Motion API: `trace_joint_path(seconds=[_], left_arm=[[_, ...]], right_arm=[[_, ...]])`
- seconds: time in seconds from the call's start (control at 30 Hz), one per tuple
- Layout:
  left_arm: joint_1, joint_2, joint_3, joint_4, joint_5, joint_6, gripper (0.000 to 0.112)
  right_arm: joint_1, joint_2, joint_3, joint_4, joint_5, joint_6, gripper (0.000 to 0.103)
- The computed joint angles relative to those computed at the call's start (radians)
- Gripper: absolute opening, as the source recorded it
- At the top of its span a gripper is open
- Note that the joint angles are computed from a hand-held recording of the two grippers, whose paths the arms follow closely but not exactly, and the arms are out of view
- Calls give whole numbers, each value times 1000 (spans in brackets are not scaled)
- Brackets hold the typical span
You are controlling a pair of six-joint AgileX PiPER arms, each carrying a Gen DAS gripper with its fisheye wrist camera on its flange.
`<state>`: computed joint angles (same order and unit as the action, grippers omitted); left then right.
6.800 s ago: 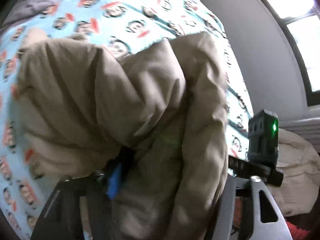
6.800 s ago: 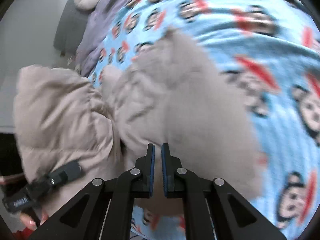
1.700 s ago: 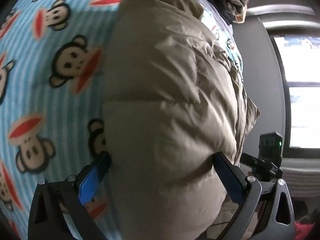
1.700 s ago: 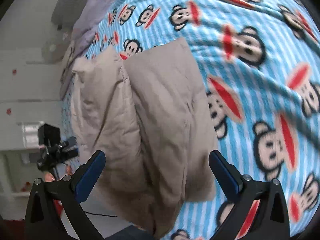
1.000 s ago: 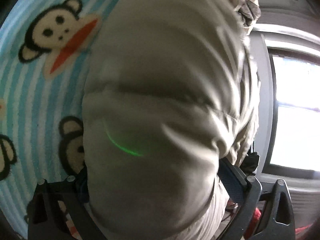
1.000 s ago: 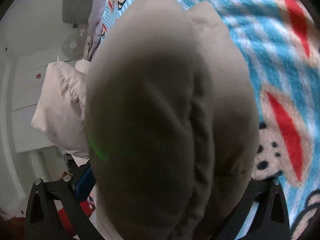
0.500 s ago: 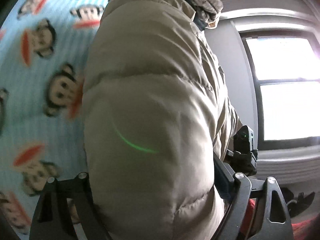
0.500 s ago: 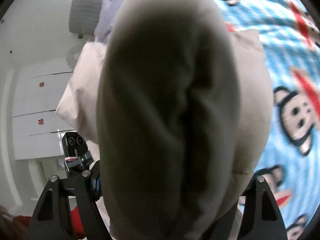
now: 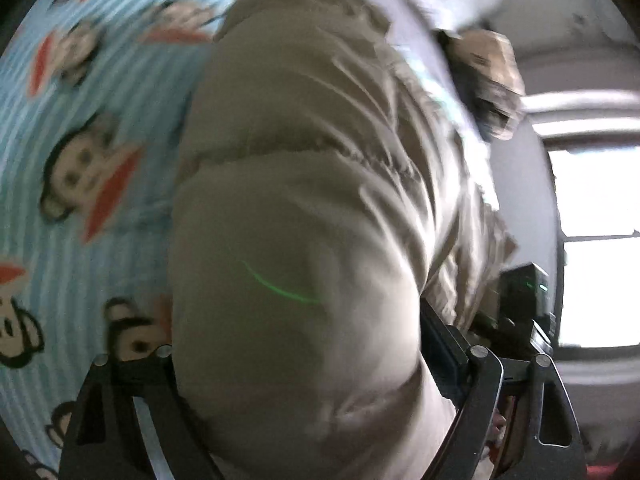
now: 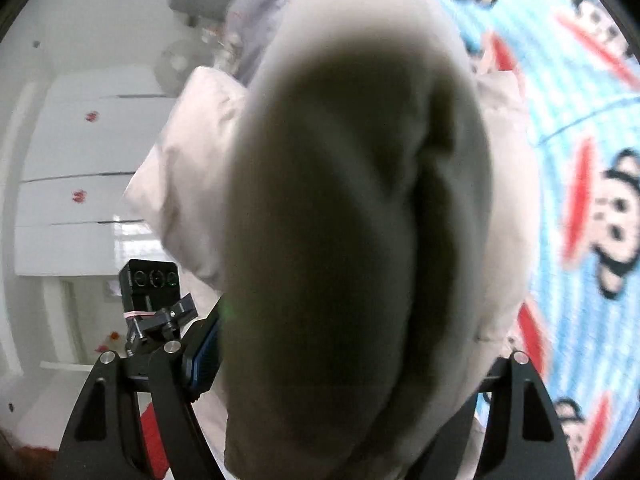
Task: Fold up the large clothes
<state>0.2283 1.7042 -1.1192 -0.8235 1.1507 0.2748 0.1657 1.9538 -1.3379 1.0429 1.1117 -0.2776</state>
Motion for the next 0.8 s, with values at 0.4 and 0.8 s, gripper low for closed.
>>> trace_joint_path(seconds=[0.4,0.8], left_arm=[[-142,-156,90,249,-190,-199,96],[-50,-264,8,460,-130,-281,96]], right_arm=[[12,-229,-34,-452,44,348,82],[207,125,-505,-766,71,670,14]])
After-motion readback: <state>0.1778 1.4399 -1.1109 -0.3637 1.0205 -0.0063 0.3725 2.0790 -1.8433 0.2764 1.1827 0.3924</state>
